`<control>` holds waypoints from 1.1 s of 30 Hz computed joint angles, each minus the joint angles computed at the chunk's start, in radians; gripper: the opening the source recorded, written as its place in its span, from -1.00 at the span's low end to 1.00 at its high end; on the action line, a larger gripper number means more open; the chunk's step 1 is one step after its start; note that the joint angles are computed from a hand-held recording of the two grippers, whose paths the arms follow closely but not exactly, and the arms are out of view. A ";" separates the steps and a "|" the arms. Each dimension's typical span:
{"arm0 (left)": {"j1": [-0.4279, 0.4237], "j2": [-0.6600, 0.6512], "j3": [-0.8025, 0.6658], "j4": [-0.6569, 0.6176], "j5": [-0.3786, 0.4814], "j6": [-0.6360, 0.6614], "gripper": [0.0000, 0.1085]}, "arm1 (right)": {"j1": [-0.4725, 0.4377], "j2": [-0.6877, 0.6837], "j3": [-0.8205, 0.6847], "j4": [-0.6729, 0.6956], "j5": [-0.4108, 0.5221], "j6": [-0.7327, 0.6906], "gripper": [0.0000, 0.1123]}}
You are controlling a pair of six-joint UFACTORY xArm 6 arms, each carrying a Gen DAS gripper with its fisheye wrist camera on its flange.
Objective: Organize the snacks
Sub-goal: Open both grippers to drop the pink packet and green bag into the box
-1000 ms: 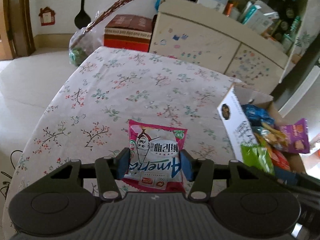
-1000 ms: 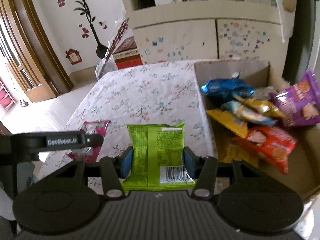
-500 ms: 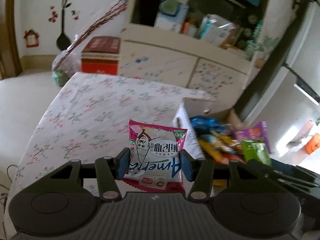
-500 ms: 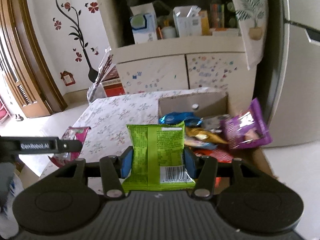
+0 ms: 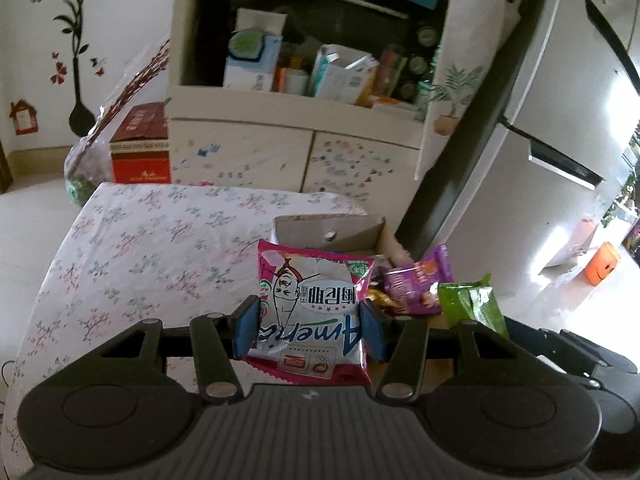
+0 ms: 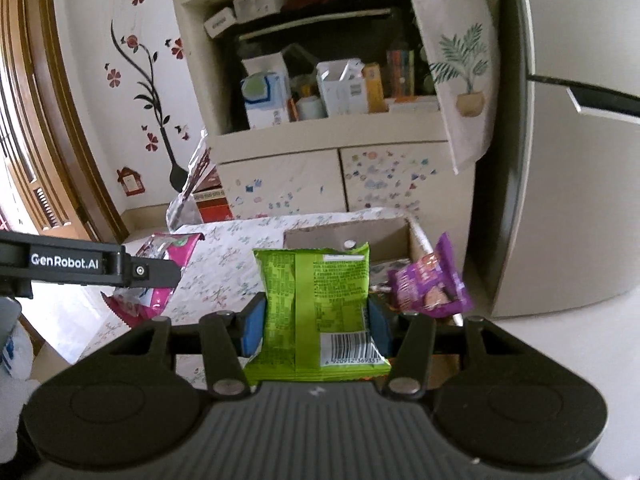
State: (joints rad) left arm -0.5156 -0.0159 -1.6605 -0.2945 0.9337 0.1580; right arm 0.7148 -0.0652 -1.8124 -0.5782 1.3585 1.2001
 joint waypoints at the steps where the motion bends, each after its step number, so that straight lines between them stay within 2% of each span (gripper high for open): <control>1: -0.010 0.007 -0.018 0.010 0.001 -0.002 0.08 | -0.004 -0.009 0.006 0.000 -0.002 0.003 -0.06; 9: -0.051 0.161 -0.243 -0.007 0.049 0.006 0.08 | -0.051 -0.021 0.017 0.021 0.007 -0.050 -0.06; 15: -0.076 0.275 -0.338 0.018 0.051 -0.007 0.08 | -0.114 -0.063 0.127 0.073 -0.067 0.000 -0.06; 21: -0.099 0.411 -0.477 0.042 0.108 -0.018 0.08 | -0.160 -0.101 0.215 0.124 -0.105 0.104 0.00; 22: -0.103 0.422 -0.486 0.046 0.109 -0.016 0.15 | -0.163 -0.104 0.222 0.125 -0.103 0.117 0.00; 23: -0.106 0.431 -0.497 0.050 0.114 -0.016 0.32 | -0.166 -0.109 0.231 0.129 -0.103 0.134 0.05; 25: -0.111 0.424 -0.480 0.048 0.095 -0.011 0.51 | -0.170 -0.119 0.244 0.136 -0.112 0.153 0.12; 27: -0.113 0.413 -0.461 0.054 0.076 0.004 0.62 | -0.162 -0.116 0.236 0.119 -0.101 0.167 0.31; 29: -0.117 0.410 -0.456 0.085 0.072 0.015 0.77 | -0.156 -0.100 0.214 0.101 -0.079 0.168 0.33; 33: -0.116 0.380 -0.400 0.144 0.039 0.034 0.79 | -0.154 -0.068 0.173 0.110 -0.034 0.164 0.42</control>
State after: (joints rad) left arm -0.6314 0.3643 -2.0609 -0.1506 0.9726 0.1922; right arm 0.5606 -0.1335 -1.6397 -0.4679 1.3240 1.3645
